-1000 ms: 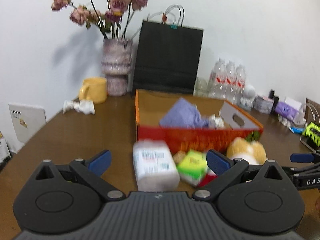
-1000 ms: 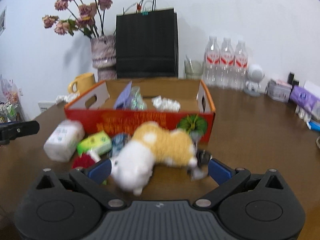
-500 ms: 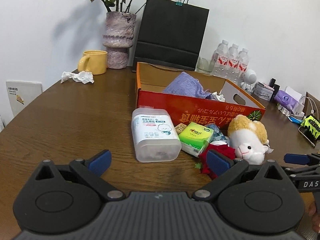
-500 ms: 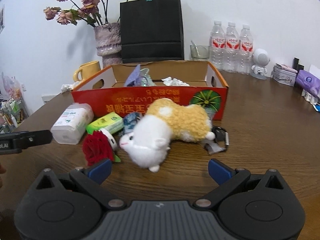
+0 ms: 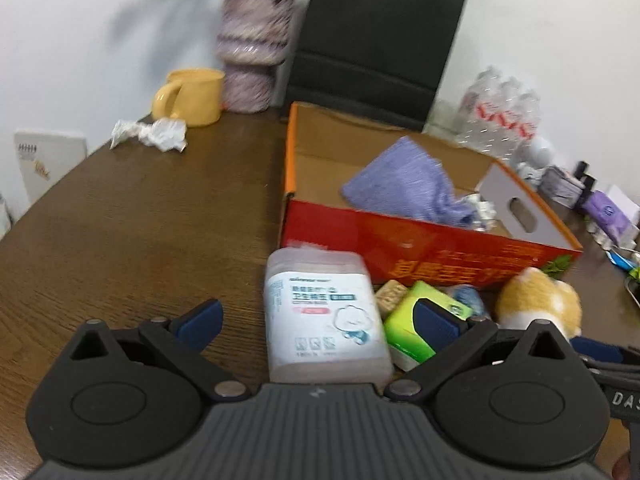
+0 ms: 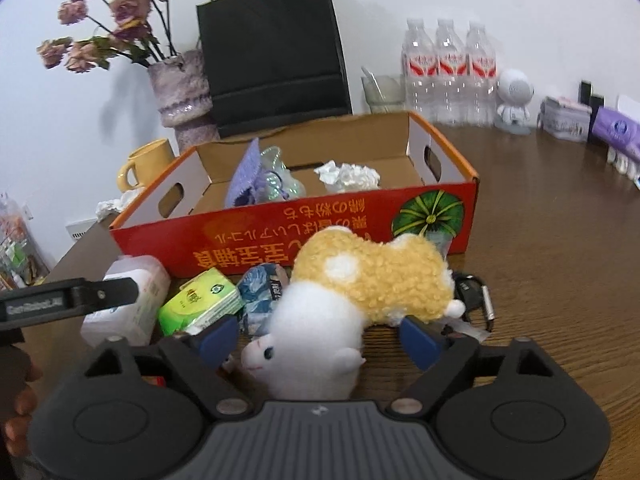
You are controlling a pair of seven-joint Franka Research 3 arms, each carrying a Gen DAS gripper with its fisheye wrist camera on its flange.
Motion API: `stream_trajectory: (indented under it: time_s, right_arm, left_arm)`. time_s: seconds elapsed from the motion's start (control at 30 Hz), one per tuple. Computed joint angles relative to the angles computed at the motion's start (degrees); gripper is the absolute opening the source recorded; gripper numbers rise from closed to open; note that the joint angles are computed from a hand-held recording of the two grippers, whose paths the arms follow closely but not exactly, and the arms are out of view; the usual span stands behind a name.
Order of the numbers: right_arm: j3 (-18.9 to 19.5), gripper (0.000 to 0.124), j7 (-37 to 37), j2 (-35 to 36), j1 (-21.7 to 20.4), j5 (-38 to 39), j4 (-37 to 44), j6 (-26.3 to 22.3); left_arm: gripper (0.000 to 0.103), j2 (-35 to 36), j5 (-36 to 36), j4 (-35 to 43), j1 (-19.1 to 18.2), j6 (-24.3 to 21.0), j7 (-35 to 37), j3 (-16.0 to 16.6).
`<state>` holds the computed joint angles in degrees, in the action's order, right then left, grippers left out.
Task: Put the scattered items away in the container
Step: 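Grasp cotton-swab tub with left gripper while right grasps white plush toy, place both in box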
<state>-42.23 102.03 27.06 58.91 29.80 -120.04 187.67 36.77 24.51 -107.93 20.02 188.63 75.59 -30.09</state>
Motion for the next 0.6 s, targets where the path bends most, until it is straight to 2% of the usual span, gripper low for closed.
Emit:
stream_trajectory:
  time_s: [0.07,0.1,0.13,0.2,0.3,0.47,0.53,0.6]
  right_arm:
    - [1.4,0.074,0.5,0.4,-1.5,-0.1,0.7,-0.5]
    - [3.2,0.069,0.5,0.1,-3.3,-0.5,0.9,-0.4]
    - [4.9,0.067,0.4,-0.2,-5.0,-0.9,1.1,-0.5]
    - [6.6,0.058,0.7,-0.3,-6.8,-1.8,1.4,-1.0]
    - [9.5,0.055,0.9,-0.9,-9.5,-2.6,0.8,0.8]
    - [12.1,0.047,-2.3,-2.0,-11.0,-0.1,-1.0,4.8]
    - [12.0,0.046,-3.9,-2.4,-10.2,1.6,-2.1,6.8]
    - [13.6,0.045,-5.3,-3.3,-11.3,2.3,-3.1,8.6]
  left_arm:
    - [0.102,0.8,-0.3,1.0,-1.0,-0.9,0.0,0.8]
    - [0.100,0.9,-0.5,1.3,-1.9,-0.9,0.1,1.6]
    - [0.096,1.0,-0.6,1.4,-2.3,-0.8,0.3,2.1]
    - [0.085,1.8,-0.3,1.5,-1.3,-0.9,1.2,0.9]
    - [0.069,2.1,0.5,0.9,-0.5,0.7,2.0,0.4]
    - [0.068,1.1,2.3,-0.8,-1.7,4.0,0.7,2.7]
    - [0.068,0.4,3.0,-1.6,-2.9,5.5,-0.7,4.5]
    - [0.068,-0.6,3.5,-2.7,-4.5,7.4,-2.1,6.8]
